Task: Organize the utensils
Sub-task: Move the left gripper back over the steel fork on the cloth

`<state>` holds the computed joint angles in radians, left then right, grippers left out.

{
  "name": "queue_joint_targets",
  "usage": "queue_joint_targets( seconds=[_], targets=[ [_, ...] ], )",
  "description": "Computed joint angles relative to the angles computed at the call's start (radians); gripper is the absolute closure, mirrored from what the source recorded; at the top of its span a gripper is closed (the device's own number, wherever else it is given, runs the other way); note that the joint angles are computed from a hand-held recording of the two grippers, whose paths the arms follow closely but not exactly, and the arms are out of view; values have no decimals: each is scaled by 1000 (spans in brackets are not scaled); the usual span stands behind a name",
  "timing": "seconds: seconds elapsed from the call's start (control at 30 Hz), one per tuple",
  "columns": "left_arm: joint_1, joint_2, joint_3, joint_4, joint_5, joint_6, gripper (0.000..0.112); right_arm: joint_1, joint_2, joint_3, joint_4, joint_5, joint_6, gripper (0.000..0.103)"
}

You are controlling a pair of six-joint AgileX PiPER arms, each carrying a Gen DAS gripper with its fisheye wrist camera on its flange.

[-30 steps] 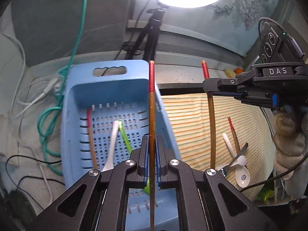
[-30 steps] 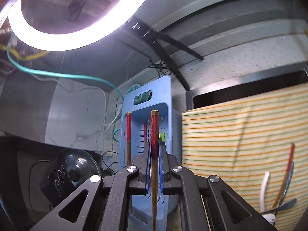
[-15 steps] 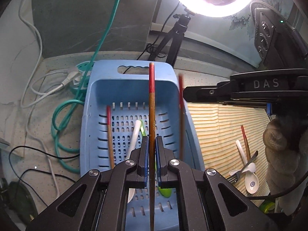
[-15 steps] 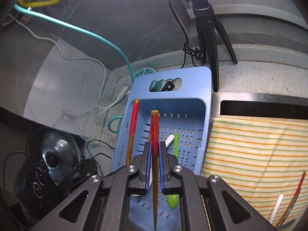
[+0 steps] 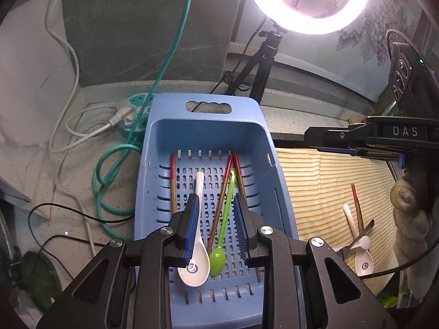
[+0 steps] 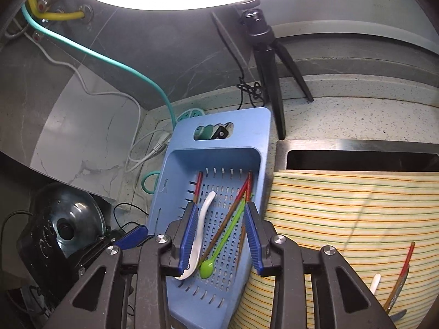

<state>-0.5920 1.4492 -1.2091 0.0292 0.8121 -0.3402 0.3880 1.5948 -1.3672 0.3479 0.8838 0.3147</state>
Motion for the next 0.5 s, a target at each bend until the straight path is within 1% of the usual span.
queue_joint_targets(
  seconds=[0.13,0.23,0.33,0.5],
  targets=[
    [-95,-17,-16,112,31,-97,88,-14,-57,40,-14,-3,-26,71],
    [-177,-27,-32,195,55,-172,88,-20,-113,75,-54,-8,-40,71],
    [-271,-24,-65,283,94,-248,88,-39,-176,109,-82,-6,-64,71],
    [-381,8,-130,358,141,-317,88,-86,-289,174,-120,-8,-116,70]
  ],
)
